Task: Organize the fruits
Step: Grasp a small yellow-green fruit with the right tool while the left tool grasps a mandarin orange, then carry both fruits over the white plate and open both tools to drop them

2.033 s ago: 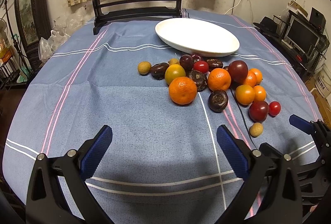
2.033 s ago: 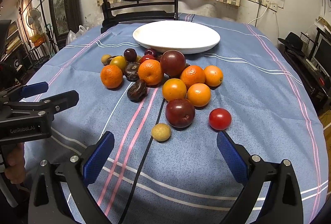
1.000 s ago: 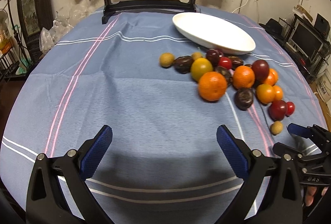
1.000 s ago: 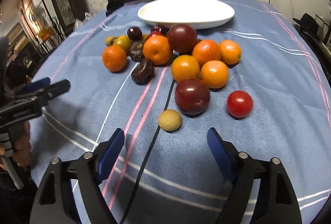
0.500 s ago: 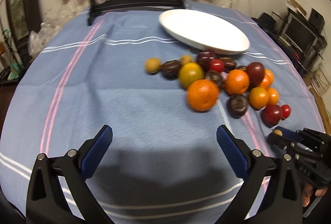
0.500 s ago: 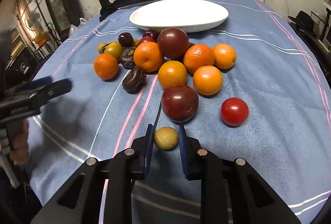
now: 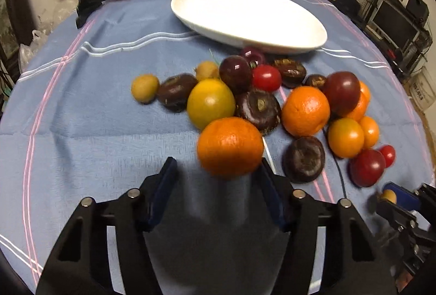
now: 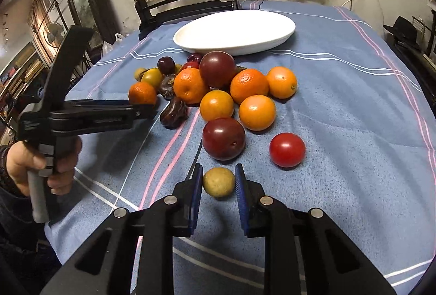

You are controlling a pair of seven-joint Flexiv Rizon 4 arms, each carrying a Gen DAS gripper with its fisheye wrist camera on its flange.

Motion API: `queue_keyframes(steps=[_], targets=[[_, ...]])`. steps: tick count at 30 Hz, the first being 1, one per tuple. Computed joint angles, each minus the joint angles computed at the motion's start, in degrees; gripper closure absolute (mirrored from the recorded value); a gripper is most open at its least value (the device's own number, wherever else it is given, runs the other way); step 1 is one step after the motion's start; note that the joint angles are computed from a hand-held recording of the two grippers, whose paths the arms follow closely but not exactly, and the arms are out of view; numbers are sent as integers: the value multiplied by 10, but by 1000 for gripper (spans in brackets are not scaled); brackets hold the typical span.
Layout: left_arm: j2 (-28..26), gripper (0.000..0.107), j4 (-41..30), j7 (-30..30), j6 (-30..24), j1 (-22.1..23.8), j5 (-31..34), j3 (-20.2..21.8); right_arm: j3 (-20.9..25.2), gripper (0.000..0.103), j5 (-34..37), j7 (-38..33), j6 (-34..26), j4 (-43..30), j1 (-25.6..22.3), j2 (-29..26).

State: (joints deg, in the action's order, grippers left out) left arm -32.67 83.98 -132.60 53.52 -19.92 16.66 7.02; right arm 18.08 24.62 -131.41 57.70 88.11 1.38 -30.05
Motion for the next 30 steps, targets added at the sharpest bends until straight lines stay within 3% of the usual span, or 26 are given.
queue_keyframes(steps=[2,6,8,12,16,18,20,23,26,30], targets=[[-4,66,-3,13,11,3,0,-5,0,79,-2,-2,-3,-1,1,0],[11,68,15,57,20,13,-17,-21,15,79,21,-26,-13,-24,-14,3],[30,68,37,83,53,18,-24,-31,18,79,36,-43,1,-41,-16,3],[37,68,6,91,75,12,-11,-10,8,79,20,-43,47,-116,21,-33],[-37,68,-132,108,11,34,-31,-3,-36,79,-61,63,19,-248,85,-122],[-90,68,-209,119,-36,45,-67,3,-57,79,-112,115,-26,-317,110,-171],[-130,68,-262,127,-75,68,-90,-19,-83,79,-163,176,-85,-388,134,-220],[-162,68,-303,137,-109,73,-110,-23,-82,79,-192,203,-146,-469,143,-272],[-183,66,-324,154,-120,78,-126,-32,-74,73,-207,208,-161,-497,145,-293],[-156,56,-272,145,-69,73,-125,-28,-72,63,-196,197,-118,-426,135,-250]])
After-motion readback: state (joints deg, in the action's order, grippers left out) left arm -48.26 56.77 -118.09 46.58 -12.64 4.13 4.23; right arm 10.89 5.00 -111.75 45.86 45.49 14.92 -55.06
